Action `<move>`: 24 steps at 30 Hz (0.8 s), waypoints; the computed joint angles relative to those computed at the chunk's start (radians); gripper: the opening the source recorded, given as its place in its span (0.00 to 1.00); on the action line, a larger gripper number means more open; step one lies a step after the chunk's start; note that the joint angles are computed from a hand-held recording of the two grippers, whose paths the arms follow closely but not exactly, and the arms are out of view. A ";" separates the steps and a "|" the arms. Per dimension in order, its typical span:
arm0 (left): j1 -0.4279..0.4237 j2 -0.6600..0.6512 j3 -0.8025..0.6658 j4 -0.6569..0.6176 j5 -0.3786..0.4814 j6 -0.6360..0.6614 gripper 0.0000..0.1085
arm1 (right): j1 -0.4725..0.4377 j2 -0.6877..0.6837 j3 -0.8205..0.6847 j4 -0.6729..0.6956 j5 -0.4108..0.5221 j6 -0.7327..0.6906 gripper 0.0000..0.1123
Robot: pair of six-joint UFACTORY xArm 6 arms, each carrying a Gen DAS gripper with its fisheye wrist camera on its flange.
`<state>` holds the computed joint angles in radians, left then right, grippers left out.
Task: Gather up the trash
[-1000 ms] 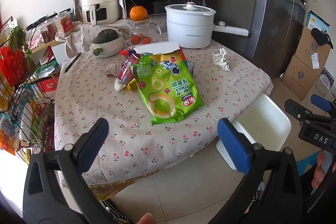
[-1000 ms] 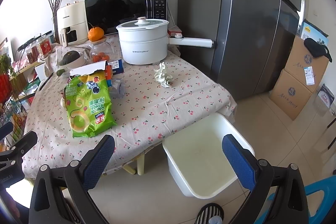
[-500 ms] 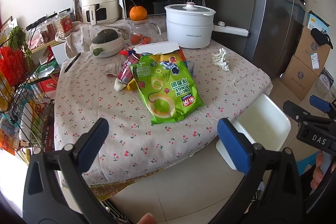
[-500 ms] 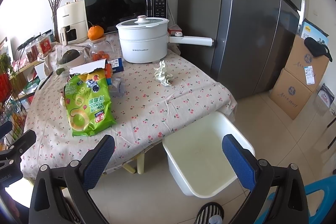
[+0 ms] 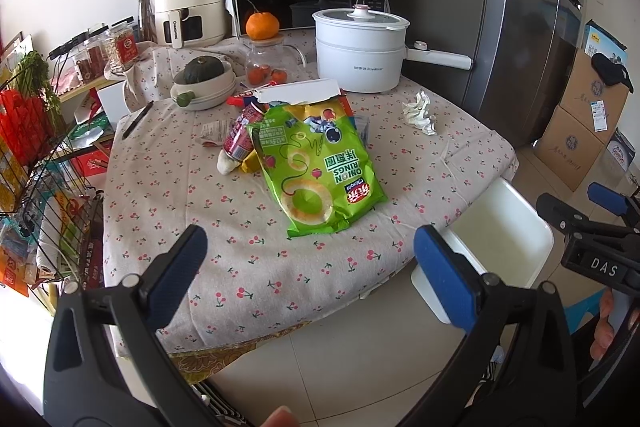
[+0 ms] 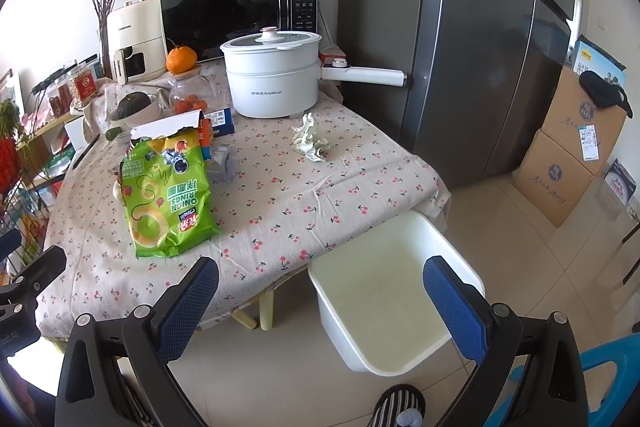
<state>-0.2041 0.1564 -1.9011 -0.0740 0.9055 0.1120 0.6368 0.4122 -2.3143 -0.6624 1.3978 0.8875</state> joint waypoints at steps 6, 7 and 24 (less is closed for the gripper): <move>0.000 -0.002 0.002 0.000 -0.002 0.001 0.95 | 0.000 -0.006 0.012 0.000 -0.003 0.002 0.92; 0.000 -0.002 0.002 0.000 -0.001 0.001 0.95 | 0.001 -0.003 0.009 0.001 -0.001 0.002 0.92; 0.003 -0.008 0.014 0.011 0.001 0.001 0.95 | 0.000 0.006 -0.006 -0.001 0.011 0.004 0.92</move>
